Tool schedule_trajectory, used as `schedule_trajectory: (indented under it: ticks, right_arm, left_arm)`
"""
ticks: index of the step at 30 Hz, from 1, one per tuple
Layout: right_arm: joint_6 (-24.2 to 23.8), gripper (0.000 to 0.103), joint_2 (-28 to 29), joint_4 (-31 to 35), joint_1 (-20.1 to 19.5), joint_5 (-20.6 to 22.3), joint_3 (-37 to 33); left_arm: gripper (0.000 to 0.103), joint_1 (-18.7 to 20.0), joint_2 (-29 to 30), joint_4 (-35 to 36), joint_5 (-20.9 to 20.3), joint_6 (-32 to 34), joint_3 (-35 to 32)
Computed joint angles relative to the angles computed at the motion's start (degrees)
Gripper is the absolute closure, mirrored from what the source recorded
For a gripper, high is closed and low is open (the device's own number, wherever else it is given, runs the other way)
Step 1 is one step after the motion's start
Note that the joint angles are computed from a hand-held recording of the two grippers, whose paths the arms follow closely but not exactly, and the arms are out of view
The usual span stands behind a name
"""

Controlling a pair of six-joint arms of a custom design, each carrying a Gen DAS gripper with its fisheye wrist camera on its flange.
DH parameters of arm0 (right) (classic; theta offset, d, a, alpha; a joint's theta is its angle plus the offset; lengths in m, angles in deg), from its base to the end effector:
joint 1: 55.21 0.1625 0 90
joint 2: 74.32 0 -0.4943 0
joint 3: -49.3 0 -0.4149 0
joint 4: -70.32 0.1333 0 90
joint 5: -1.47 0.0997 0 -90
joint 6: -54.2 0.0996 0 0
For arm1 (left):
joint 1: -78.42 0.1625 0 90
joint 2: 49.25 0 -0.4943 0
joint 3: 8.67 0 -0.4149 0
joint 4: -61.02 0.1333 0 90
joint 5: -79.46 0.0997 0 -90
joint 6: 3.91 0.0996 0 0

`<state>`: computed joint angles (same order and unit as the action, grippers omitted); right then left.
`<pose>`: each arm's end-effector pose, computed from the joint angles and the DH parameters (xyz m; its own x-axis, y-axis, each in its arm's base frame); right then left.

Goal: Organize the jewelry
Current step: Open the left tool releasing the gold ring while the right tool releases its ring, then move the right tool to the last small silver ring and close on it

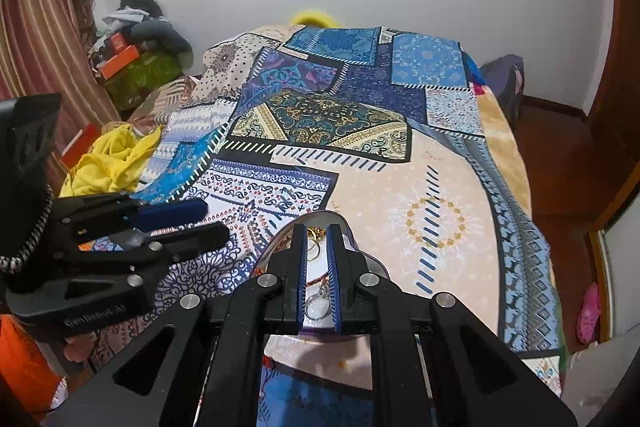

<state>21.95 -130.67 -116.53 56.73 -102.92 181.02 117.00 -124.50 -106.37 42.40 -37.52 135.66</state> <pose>0.2900 -0.4295 0.1193 -0.6031 -0.6953 0.3910 -0.7916 0.5819 -0.1863 -0.1654 -0.4041 0.2080 -0.8163 -0.0091 -0.5776 0.3863 0.7349 -0.5575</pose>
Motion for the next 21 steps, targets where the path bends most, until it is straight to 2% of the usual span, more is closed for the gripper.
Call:
schedule_trajectory:
  ticks: [3, 4, 7, 16, 21]
  right_arm:
    - [-0.38, 0.085, -0.58, -1.0, 0.78, -0.94, 0.86]
    - [-0.51, 0.08, -0.81, -1.6, 1.06, -1.19, 1.28]
    - [-0.9, 0.073, -1.29, -3.63, 1.86, -1.87, 2.42]
    - [-0.81, 0.073, -3.42, -6.19, 3.28, -2.55, 5.51]
    - [-0.76, 0.073, -3.94, -7.06, 3.41, -3.31, 7.1]
  left_arm:
    - [0.072, -1.34, -0.75, 1.5, 0.44, -1.41, 0.4]
    - [0.069, -2.01, -1.16, 2.58, 0.72, -2.37, 0.57]
    - [0.066, -3.64, -2.31, 5.12, 1.47, -4.69, 1.02]
    - [0.06, -9.08, -7.28, 16.63, 2.81, -14.3, 2.1]
    - [0.06, -11.45, -8.59, 21.77, 1.82, -19.24, 2.98]
